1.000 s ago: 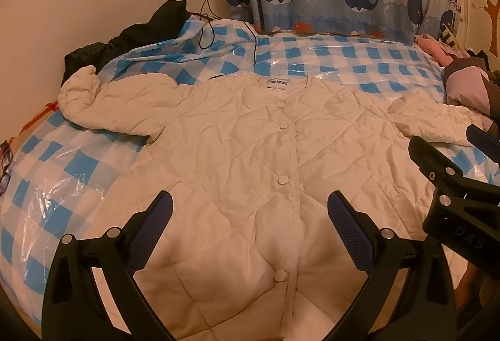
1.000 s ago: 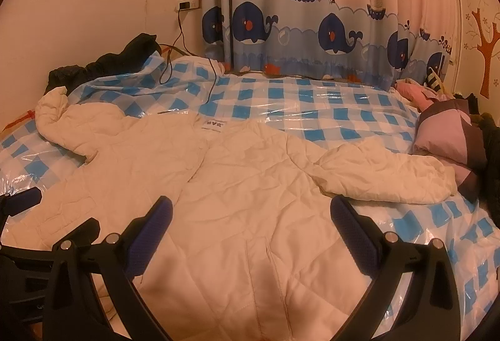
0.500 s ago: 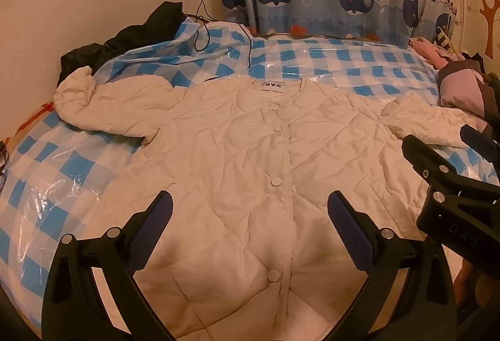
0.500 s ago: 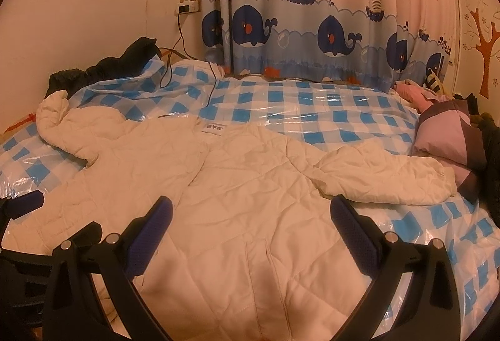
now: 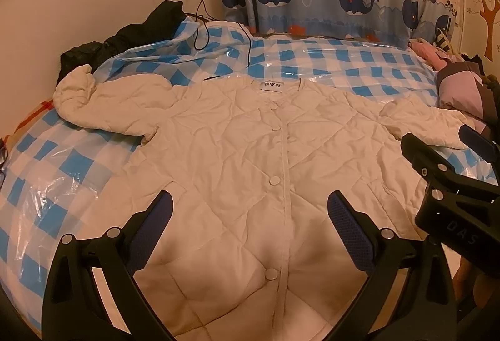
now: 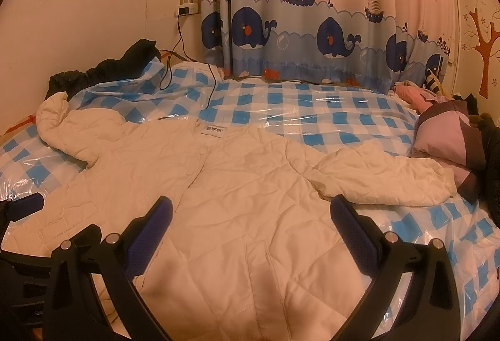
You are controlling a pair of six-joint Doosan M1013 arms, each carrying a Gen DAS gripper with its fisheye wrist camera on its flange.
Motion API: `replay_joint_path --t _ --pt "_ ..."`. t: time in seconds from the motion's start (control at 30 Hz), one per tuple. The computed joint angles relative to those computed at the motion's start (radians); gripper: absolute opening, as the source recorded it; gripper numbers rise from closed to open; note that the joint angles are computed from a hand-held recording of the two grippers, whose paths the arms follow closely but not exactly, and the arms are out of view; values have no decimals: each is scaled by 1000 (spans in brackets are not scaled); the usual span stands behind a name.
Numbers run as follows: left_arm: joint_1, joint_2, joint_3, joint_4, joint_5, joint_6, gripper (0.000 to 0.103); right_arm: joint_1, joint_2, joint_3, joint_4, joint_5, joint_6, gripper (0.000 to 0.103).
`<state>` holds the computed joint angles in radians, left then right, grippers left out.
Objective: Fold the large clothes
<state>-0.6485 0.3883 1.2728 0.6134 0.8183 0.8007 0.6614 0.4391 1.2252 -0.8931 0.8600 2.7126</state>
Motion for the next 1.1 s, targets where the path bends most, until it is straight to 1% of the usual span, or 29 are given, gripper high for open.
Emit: replay_joint_path --t 1.1 --pt "-1 0 1 3 -1 -5 96 2 -3 12 -16 -8 21 97"
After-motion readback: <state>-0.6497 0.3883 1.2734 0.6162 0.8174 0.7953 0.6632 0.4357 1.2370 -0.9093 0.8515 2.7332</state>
